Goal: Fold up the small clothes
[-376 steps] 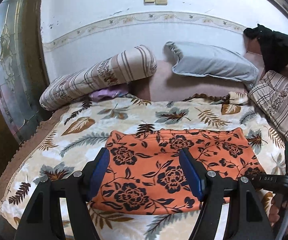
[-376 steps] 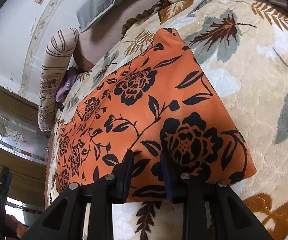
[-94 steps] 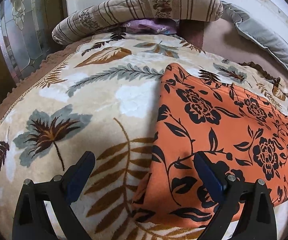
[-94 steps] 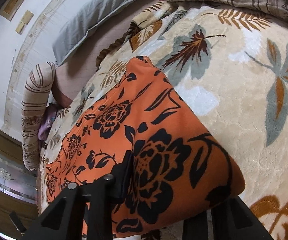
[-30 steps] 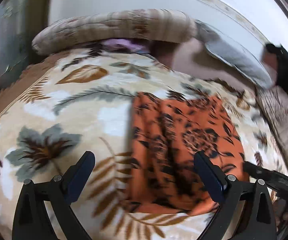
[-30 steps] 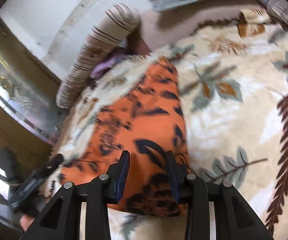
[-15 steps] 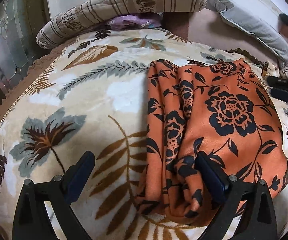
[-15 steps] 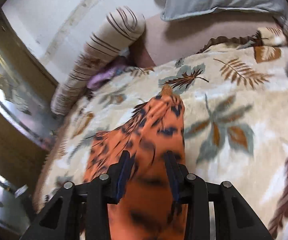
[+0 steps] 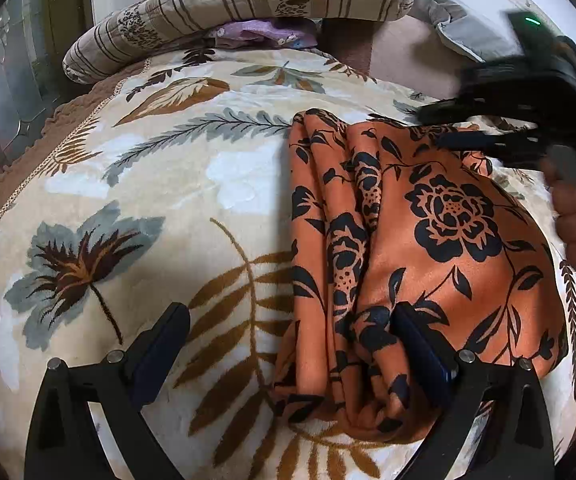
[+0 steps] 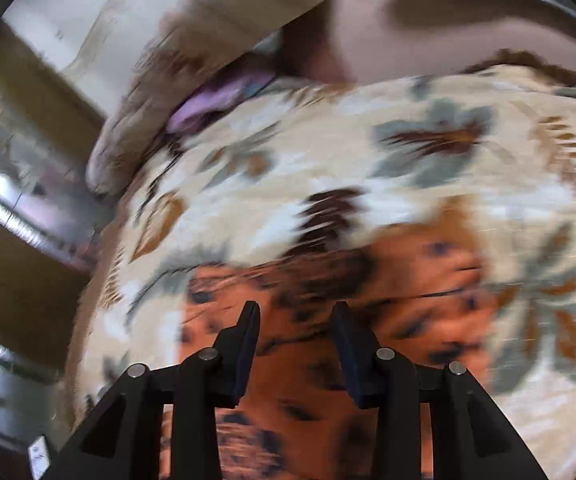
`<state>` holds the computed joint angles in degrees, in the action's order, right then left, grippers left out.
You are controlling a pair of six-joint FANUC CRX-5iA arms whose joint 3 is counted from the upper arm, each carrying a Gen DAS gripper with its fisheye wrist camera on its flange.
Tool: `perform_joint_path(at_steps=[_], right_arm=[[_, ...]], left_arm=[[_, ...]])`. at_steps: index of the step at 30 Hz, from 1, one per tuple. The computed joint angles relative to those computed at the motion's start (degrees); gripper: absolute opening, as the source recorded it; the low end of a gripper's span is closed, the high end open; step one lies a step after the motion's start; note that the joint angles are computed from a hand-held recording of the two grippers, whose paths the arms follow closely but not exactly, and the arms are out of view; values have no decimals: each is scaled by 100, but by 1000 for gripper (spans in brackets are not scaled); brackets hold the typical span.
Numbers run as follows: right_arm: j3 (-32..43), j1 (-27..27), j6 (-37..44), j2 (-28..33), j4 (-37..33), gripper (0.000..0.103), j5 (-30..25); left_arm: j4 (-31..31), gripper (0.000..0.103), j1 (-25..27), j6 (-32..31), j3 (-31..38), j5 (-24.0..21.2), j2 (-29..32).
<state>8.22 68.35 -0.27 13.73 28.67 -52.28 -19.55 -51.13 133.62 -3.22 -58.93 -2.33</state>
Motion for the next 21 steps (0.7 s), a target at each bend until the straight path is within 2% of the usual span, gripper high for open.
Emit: perform_joint_path(at_steps=[2, 3, 6, 8, 10, 13, 15, 17, 21], right_arm=[[930, -92, 896, 657, -694, 41, -581], [1193, -115, 1037, 900, -802, 42, -804], [1158, -120, 843, 915, -640, 42, -750], [736, -53, 473, 568, -509, 42, -479], [401, 73, 257, 290, -196, 42, -434], [-542, 338, -495, -458, 380, 42, -135], [-1048, 630, -964, -907, 643, 42, -219], [-1283, 905, -1238, -1135, 695, 42, -459], [-2020, 1296, -2078, -1425, 1065, 42, -183]], left_arm=[[15, 101, 20, -5, -55, 76, -24], [-34, 101, 4, 17, -45, 68, -7], [-21, 101, 16, 6, -45, 96, 8], [-22, 101, 15, 4, -20, 71, 21], [-38, 101, 8, 15, 25, 21, 39], [-108, 101, -37, 60, 112, -81, 81], [-170, 101, -77, 115, 160, -140, 116], [-228, 101, -113, 175, 193, -174, 147], [-350, 101, -194, 276, 270, -240, 221]])
